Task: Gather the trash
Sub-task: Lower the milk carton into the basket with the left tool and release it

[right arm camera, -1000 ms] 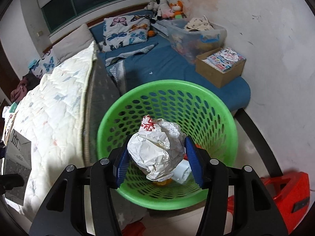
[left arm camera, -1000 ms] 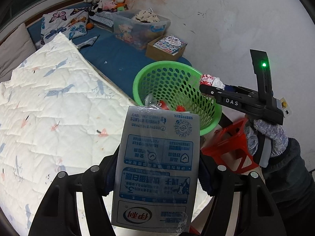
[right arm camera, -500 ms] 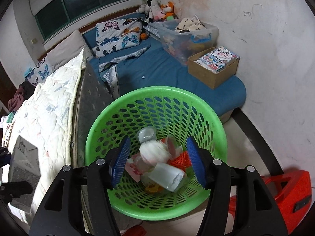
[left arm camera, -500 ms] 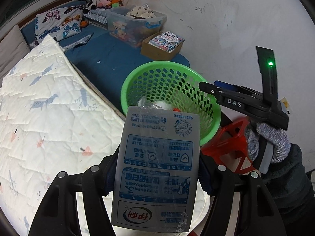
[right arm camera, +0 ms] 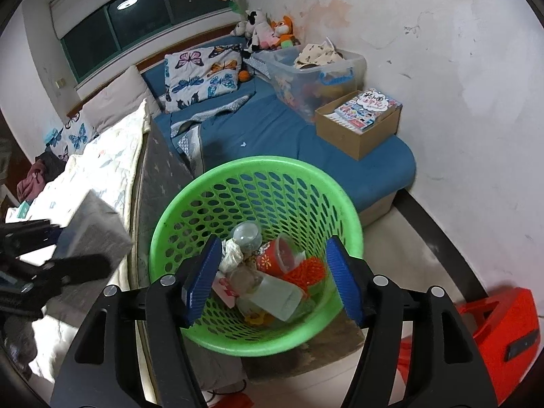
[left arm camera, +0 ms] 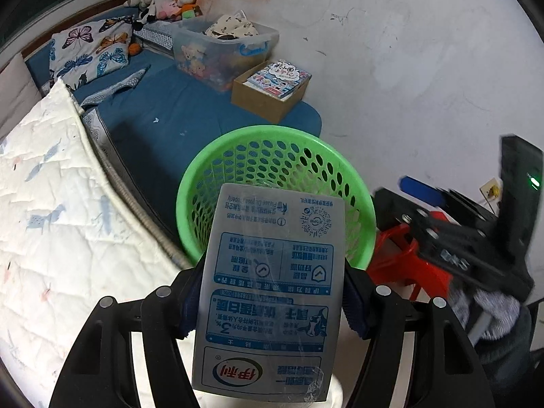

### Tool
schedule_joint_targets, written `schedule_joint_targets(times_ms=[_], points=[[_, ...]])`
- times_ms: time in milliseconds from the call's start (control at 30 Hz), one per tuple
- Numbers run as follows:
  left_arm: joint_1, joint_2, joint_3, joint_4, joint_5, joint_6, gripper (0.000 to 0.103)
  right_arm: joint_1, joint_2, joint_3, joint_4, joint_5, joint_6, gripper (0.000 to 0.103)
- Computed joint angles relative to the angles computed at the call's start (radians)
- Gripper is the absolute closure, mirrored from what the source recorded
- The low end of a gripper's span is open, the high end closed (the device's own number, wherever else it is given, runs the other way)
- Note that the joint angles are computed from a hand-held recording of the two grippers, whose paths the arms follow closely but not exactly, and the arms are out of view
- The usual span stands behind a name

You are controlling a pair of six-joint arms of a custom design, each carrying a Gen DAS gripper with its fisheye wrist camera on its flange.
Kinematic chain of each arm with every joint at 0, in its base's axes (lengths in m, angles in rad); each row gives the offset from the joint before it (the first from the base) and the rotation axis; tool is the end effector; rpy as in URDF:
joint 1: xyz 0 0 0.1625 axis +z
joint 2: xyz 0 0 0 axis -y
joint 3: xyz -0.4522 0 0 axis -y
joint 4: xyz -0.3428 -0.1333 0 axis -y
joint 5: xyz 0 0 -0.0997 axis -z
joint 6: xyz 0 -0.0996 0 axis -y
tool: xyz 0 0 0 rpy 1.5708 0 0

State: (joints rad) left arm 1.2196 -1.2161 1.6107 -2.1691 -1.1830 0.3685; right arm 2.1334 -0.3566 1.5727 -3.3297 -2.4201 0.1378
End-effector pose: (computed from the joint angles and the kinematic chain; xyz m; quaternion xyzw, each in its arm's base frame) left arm -0.0424 -0.6126 0.3846 0.3254 0.9206 -0.0981 0.1925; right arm 0.4027 -0.5289 -0.0059 0.0771 -0.8814 0.3656 0.2890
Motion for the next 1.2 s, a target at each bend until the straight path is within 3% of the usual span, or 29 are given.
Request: schedule_joint_targets(times_ms=[733, 933, 1200], points=[[0.019, 0.122, -0.023, -0.065, 0.023, -0.035, 0.038, -0.009, -0.008, 0.048, -0.055, 0.023, 0.006, 0.039], [0.027, 0.127, -0.030, -0.062, 0.008, -0.052, 0.029, -0.004, -0.009, 0.054, -0.057, 0.019, 0.017, 0.039], [0.031, 0.076, -0.005, -0.087, 0.001, -0.042, 0.025, 0.016, -0.006, 0.057, -0.058, 0.035, 0.025, 0.039]])
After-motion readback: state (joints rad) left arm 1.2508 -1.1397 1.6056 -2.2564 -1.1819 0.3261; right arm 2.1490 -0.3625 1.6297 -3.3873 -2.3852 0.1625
